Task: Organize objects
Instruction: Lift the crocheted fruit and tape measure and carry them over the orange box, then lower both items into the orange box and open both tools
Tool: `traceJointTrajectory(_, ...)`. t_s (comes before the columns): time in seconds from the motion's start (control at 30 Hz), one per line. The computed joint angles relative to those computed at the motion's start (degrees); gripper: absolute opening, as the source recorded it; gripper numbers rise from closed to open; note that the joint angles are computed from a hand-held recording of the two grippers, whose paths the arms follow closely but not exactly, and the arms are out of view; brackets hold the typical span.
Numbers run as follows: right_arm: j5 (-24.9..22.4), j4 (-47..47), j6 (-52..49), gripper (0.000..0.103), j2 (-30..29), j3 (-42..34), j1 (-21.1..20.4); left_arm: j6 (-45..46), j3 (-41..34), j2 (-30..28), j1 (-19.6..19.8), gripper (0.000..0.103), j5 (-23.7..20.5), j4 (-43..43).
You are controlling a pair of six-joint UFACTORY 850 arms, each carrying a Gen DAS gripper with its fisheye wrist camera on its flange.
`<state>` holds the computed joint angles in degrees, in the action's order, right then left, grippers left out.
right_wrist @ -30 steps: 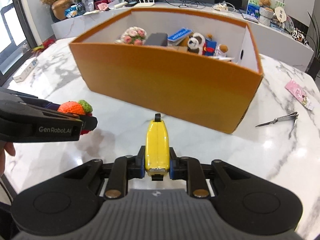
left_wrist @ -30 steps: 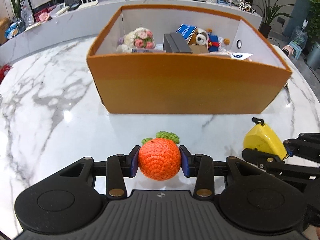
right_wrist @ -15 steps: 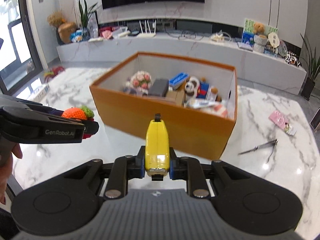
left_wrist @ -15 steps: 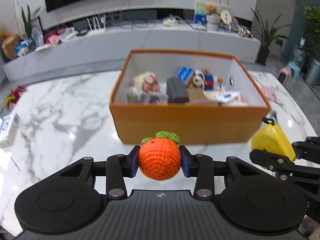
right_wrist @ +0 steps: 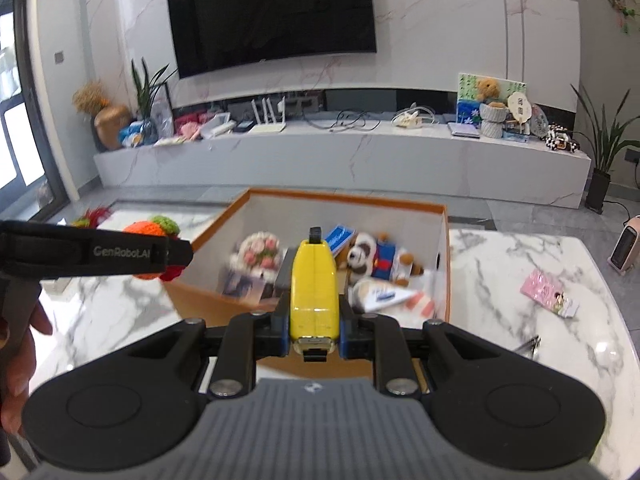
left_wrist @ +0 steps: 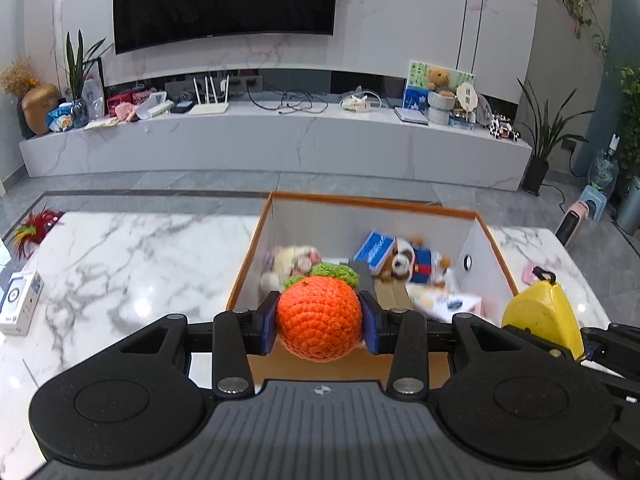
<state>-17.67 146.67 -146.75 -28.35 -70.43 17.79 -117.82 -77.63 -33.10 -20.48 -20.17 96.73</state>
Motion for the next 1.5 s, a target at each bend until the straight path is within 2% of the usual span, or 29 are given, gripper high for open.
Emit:
traceJointTrajectory(0.17, 0.1, 5.0, -1.1, 0.022, -3.1, -4.6, -0.1, 0.3, -4.2, -2.4, 0.8, 0.046, -0.9, 0.6)
traceJointTrajectory(0.43, 0.6, 3.5, 3.3, 0.022, -10.3, -14.0, -0.3, 0.7, -11.1, -8.4, 2.1, 0.046, -0.8, 0.4)
traceJointTrajectory(0.53, 1.5, 3.2, 4.4, 0.022, -12.7, -16.6, -0.3, 3.9, -13.4, -11.1, 2.3, 0.046, -0.5, -2.7)
traceJointTrajectory(0.7, 4.2, -3.3, 10.7, 0.022, -17.0, -21.4, -0.4, 13.6, -17.9, -15.6, 2.7, 0.046, 0.2, -12.6)
traceJointTrajectory(0.93, 7.0, -13.3, 21.1, 0.022, -21.6, -26.4, -0.2, 20.2, -21.6, -18.8, 2.7, 0.046, 0.1, -18.9)
traceJointTrajectory(1.1, 9.5, -12.6, 19.5, 0.022, -23.2, -28.1, 0.4, 24.9, -24.1, -20.6, 2.3, 0.046, -0.8, -23.2)
traceJointTrajectory(1.23, 10.8, -16.9, 24.0, 0.022, -24.3, -29.2, 0.7, 29.2, -26.0, -21.9, 2.4, 0.047, -1.0, -27.3)
traceJointTrajectory(1.37, 12.4, -23.2, 30.2, 0.022, -25.2, -30.2, 0.9, 32.6, -27.1, -22.7, 2.4, 0.047, -1.2, -30.3)
traceJointTrajectory(1.5, 13.6, -37.5, 44.5, 0.022, -26.0, -31.3, 1.1, 34.7, -27.9, -23.3, 2.2, 0.047, -1.9, -32.1)
